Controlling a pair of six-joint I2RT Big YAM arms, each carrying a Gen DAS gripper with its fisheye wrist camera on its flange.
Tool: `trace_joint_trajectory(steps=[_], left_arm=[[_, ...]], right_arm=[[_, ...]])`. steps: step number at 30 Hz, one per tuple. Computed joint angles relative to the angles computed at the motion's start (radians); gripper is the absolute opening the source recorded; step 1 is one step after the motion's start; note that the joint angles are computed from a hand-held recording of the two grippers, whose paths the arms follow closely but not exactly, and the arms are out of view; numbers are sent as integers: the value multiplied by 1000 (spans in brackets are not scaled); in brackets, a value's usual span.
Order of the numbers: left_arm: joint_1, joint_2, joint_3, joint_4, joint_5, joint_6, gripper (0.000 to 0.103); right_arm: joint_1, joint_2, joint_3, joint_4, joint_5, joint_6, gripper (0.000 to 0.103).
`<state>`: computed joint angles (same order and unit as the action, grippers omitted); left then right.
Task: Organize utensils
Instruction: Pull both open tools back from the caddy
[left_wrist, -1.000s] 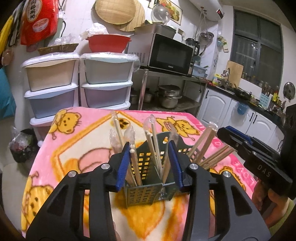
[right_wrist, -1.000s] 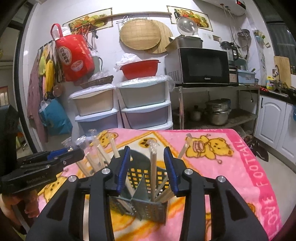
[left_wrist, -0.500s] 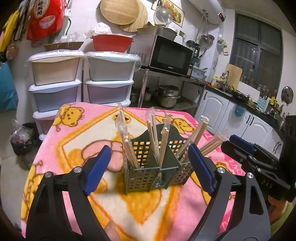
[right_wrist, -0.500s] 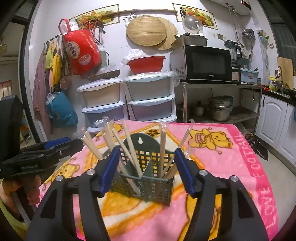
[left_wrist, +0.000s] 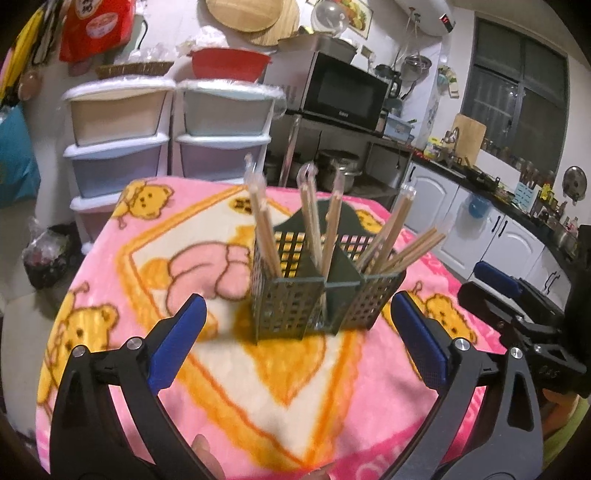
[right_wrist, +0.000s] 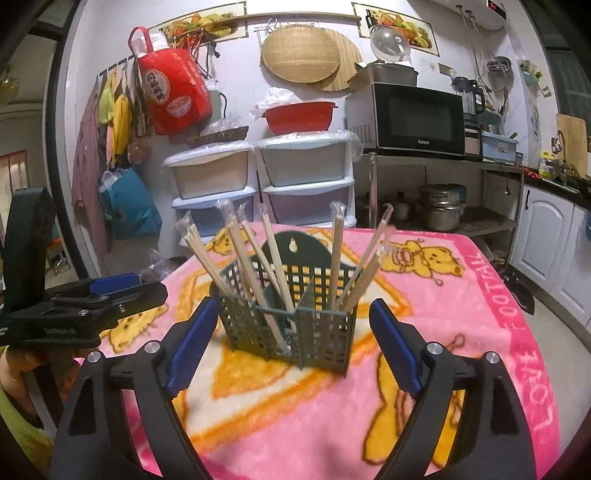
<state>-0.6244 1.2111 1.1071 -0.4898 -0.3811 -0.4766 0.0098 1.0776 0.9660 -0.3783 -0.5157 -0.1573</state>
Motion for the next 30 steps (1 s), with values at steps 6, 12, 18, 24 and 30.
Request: trace_joint_trajectory(steps=[6, 12, 18, 24, 30], left_arm=[[-10, -7, -50, 20, -14, -13, 92], [-28, -15, -103, 74, -41, -11, 92], [-54, -7, -137, 136, -94, 9, 92], [-91, 3, -172, 223, -173, 33, 92], [-115, 5, -211, 331, -221, 76, 92]], right_arm=[[-11, -12, -46, 19, 23, 21, 91], [-33, -14, -96, 56, 35, 47, 94], [-43, -41, -159, 137, 53, 45, 96], [-49, -61, -224, 234, 72, 65, 96], [-55, -82, -288, 381, 99, 88, 96]])
